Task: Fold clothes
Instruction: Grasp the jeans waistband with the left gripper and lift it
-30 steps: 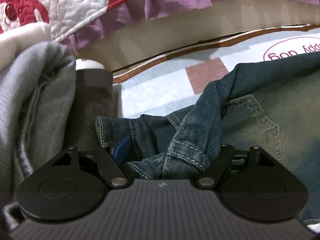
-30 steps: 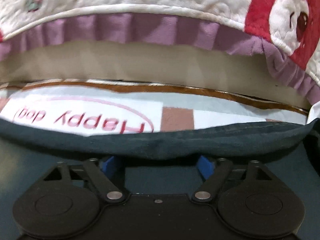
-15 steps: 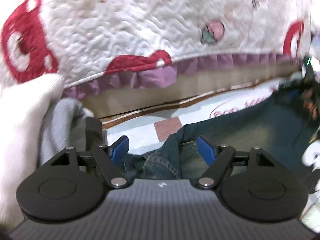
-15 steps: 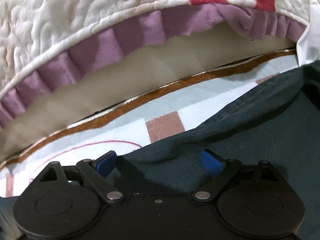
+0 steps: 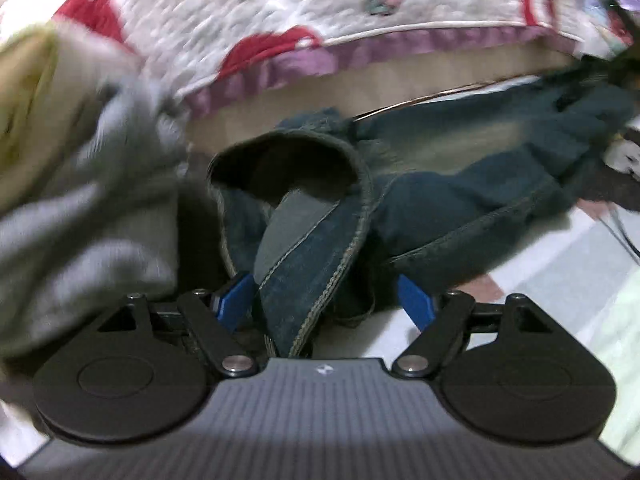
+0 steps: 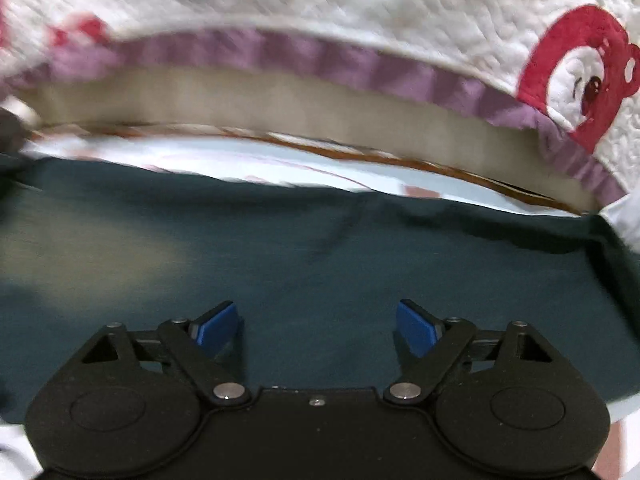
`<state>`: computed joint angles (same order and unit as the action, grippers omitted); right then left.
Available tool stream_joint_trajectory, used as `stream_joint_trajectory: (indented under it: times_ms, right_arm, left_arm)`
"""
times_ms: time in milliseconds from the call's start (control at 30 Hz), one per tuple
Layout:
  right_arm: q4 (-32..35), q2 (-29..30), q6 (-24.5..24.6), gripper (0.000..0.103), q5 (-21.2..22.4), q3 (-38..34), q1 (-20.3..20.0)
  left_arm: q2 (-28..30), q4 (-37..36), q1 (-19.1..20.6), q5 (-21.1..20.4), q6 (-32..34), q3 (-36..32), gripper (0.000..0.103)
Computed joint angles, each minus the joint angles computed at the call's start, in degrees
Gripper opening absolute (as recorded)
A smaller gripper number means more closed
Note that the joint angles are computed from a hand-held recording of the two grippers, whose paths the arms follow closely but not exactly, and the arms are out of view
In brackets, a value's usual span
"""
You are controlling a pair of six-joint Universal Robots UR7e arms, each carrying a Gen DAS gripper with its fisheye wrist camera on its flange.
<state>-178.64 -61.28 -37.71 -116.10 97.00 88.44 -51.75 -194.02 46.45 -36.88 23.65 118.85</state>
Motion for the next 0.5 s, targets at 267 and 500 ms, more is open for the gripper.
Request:
stream_joint_trajectory:
  times_ms: [267, 500]
  right_arm:
    - [6.4, -10.1, 16.5, 0.088, 23.2, 14.8, -1.9]
    - [10.0, -5.7, 6.0, 0.086, 18.9, 13.7, 2.3]
  left_arm:
    - [0.6, -1.1, 1.4, 0.0, -6.8, -2.7, 0.084]
    - [0.1, -3.2, 3.7, -1.6, -8.6, -3.3, 0.077]
